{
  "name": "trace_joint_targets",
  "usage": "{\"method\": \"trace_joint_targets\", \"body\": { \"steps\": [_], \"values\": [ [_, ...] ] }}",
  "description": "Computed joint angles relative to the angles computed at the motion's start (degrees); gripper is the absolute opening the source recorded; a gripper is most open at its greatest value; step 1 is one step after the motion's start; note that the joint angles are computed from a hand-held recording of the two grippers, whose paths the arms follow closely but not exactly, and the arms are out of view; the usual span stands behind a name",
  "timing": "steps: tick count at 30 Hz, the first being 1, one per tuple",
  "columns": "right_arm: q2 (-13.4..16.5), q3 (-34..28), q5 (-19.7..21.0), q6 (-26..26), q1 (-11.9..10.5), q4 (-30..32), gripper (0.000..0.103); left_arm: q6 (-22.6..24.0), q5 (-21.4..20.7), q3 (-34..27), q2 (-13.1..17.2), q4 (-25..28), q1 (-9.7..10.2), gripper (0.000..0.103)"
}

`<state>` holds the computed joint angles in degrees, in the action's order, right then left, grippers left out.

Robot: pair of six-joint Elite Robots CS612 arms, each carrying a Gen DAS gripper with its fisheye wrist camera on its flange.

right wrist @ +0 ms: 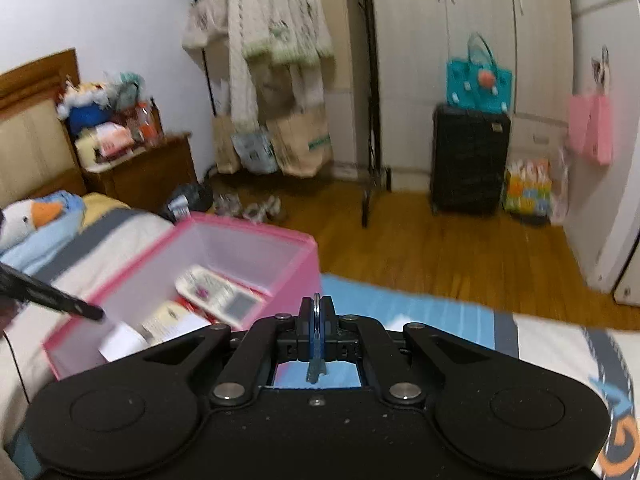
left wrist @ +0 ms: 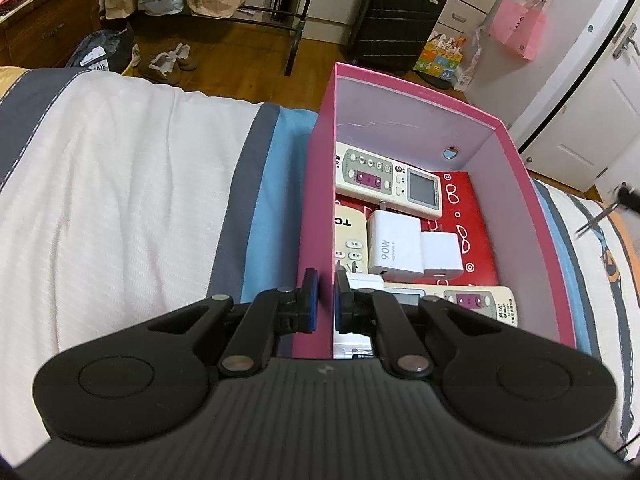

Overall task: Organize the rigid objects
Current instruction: 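Carry the silver keys into the pink box and release them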

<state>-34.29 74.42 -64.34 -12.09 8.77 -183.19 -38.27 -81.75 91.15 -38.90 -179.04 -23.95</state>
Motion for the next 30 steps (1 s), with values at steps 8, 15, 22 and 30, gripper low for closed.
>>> {"method": "trace_joint_targets", "body": {
  "steps": [8,15,22,30],
  "values": [
    [-1.0,-1.6,6.6,-3.1,1.6,4.9,0.003,0.6,0.3,-0.1,0.0,0.2,-0.13,0.006],
    [0.1,-5.7,11.2,-8.9,3.5,15.3,0.003,2.8,0.5,0.1,0.1,-0.3,-0.28,0.006],
    [2.2,-12.1,12.7,-14.7,5.3,27.8,0.003,1.7,0.1,0.1,0.2,-0.3,-0.16,0.007],
    [7.0,-23.0,13.9,-15.6,6.9,48.0,0.003,1.7,-0.5,-0.5,0.1,2.4,-0.11,0.007]
  ]
}}
